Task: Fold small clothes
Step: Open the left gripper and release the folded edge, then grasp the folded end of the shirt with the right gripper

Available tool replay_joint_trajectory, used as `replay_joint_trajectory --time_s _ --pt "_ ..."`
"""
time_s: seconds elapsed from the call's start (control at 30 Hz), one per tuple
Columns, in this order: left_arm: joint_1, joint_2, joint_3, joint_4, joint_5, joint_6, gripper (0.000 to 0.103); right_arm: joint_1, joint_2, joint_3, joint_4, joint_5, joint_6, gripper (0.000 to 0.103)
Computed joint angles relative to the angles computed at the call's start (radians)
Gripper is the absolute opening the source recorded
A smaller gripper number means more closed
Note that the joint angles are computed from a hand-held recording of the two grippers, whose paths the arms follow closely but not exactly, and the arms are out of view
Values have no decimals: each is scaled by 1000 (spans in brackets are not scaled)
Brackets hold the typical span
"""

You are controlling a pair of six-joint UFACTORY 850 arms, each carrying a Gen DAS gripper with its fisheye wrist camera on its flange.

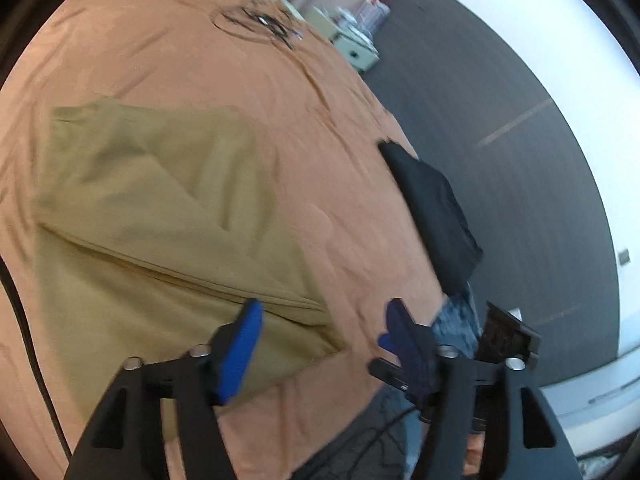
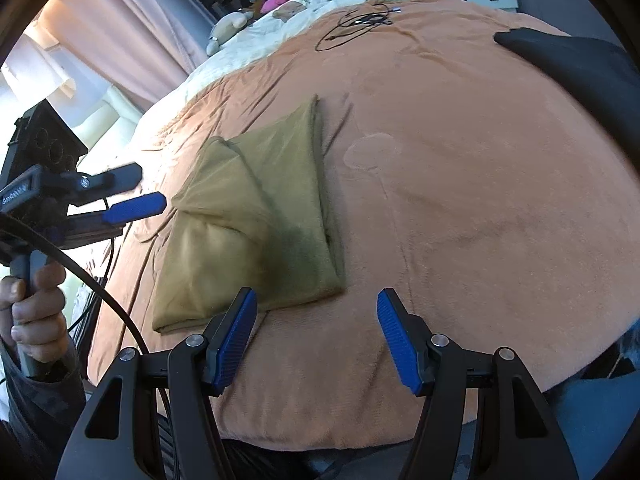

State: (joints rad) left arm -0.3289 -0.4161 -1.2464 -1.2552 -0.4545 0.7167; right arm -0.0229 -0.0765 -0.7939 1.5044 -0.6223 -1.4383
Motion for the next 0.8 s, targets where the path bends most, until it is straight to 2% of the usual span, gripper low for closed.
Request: replay_joint_trajectory --time_s 0.1,0.23,0.37,0.5,0.63,0.7,0.8 --pt "32 39 57 -34 20 11 68 14 -11 -15 -3 5 -18 61" --pt "68 85 136 -3 71 -43 68 61 -29 -51 -23 50 -36 61" --pt "100 122 202 51 103 -111 68 108 -71 -111 -118 106 10 61" --pt "121 156 263 87 139 -168 68 146 -103 -164 -204 148 60 44" --pt "142 194 324 64 162 -167 68 183 -139 -213 -317 189 154 33" --pt "143 197 335 97 172 -203 68 197 -156 -234 -375 200 206 29" --pt "135 182 330 171 181 -273 68 216 -162 -249 -422 231 238 16"
